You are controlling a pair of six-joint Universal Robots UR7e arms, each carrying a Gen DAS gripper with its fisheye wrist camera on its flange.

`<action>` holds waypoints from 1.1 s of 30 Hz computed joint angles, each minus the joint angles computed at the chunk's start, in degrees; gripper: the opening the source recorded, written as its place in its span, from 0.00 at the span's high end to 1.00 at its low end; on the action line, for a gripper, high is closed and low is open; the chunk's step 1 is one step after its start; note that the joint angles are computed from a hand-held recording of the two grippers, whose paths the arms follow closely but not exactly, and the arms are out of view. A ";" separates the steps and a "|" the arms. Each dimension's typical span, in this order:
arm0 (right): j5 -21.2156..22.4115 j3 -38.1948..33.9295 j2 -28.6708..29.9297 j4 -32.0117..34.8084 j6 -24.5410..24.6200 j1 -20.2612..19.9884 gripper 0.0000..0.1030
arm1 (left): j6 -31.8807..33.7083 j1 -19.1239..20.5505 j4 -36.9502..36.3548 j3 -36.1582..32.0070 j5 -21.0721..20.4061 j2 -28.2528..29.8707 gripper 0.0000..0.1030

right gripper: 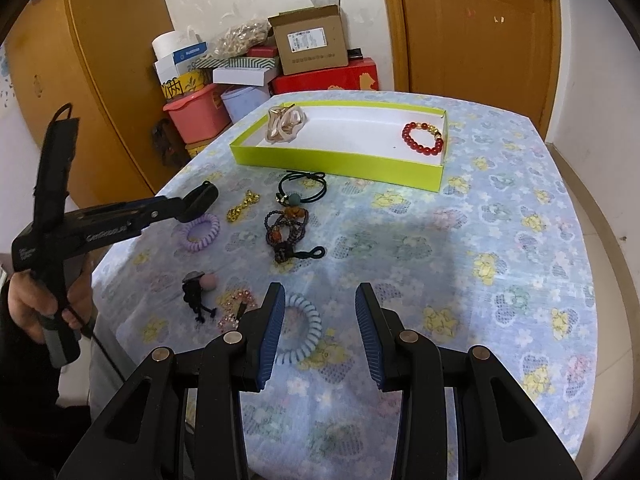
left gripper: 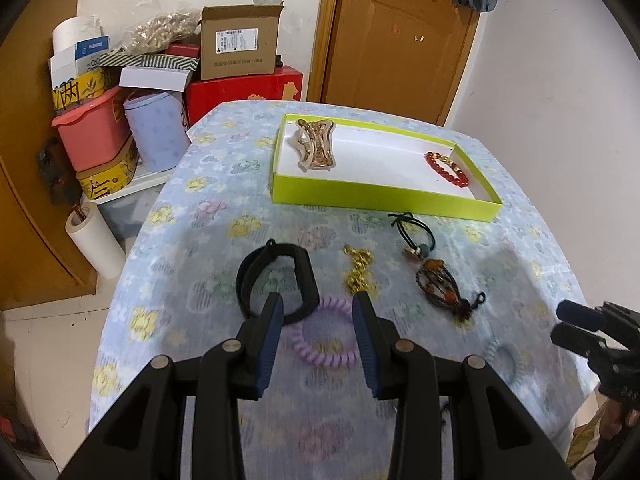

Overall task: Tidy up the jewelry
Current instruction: 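Move the left gripper to the black band and close on it, then grasp the light blue coil hair tie with the right gripper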

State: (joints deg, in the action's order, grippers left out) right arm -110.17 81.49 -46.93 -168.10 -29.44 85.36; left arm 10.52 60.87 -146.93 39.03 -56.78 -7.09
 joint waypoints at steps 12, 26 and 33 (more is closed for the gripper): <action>-0.03 -6.50 4.33 3.54 -1.16 -0.04 0.63 | -0.67 0.87 11.36 -17.17 2.02 9.08 0.66; -2.72 -5.59 4.72 5.78 -4.28 -0.33 0.64 | 0.17 1.38 12.62 -20.66 1.51 10.86 0.83; -5.10 -4.22 4.74 5.01 -7.51 -0.06 0.90 | 0.12 1.39 12.45 -20.36 1.47 10.67 0.86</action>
